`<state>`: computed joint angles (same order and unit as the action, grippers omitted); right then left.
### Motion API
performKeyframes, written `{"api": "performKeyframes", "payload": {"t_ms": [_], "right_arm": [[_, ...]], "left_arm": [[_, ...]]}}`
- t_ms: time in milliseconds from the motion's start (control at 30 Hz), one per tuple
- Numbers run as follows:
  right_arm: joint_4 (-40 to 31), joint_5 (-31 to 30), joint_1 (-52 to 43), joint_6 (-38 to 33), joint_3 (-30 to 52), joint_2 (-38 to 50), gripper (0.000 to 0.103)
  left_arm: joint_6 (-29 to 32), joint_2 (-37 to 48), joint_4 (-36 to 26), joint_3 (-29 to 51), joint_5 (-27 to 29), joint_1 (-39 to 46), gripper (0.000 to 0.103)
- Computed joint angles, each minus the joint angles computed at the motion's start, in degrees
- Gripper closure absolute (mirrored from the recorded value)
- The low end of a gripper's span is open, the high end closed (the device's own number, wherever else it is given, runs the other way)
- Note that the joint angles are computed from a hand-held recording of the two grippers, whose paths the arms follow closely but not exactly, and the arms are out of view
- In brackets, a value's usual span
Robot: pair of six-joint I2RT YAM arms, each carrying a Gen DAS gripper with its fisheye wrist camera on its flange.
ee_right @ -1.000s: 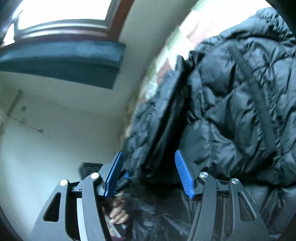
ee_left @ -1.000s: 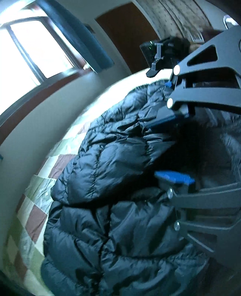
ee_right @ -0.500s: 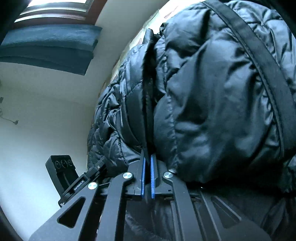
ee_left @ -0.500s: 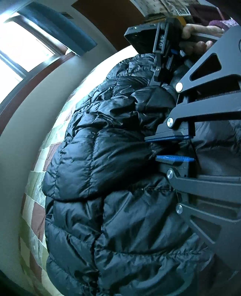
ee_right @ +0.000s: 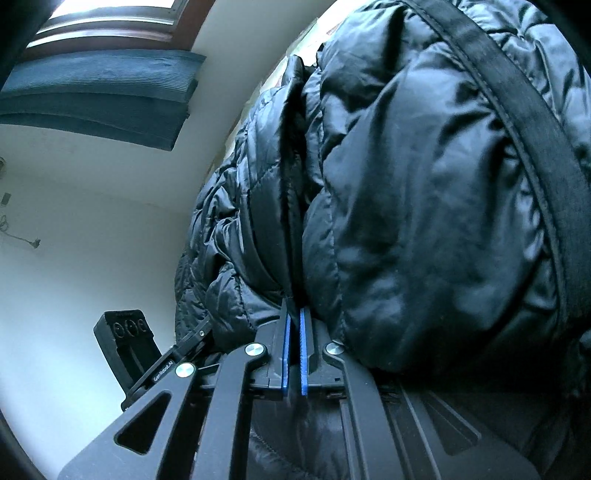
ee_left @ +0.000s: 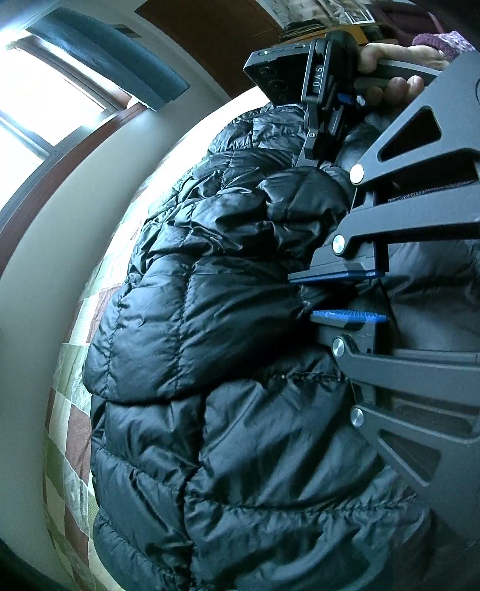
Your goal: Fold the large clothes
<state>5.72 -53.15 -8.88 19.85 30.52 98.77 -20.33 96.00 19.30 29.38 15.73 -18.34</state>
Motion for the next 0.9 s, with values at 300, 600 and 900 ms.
{"api": "performKeyframes", "payload": {"t_ms": [300, 600, 900], "right_arm": [[0.63, -0.13, 0.19, 0.52, -0.17, -0.09, 0.102], [-1.93, -4.75, -1.55, -0.76, -1.27, -5.33, 0.065], [-41.68, -4.14, -17.87, -30.04, 0.34, -25.40, 0.044]], "left_arm": [[-0.38, 0.32, 0.64, -0.25, 0.28, 0.05, 0.090], [-0.12, -2.94, -3.15, 0.27, -4.16, -2.34, 0.087], [3.75, -32.90, -20.32, -9.47, -3.48, 3.84, 0.049]]}}
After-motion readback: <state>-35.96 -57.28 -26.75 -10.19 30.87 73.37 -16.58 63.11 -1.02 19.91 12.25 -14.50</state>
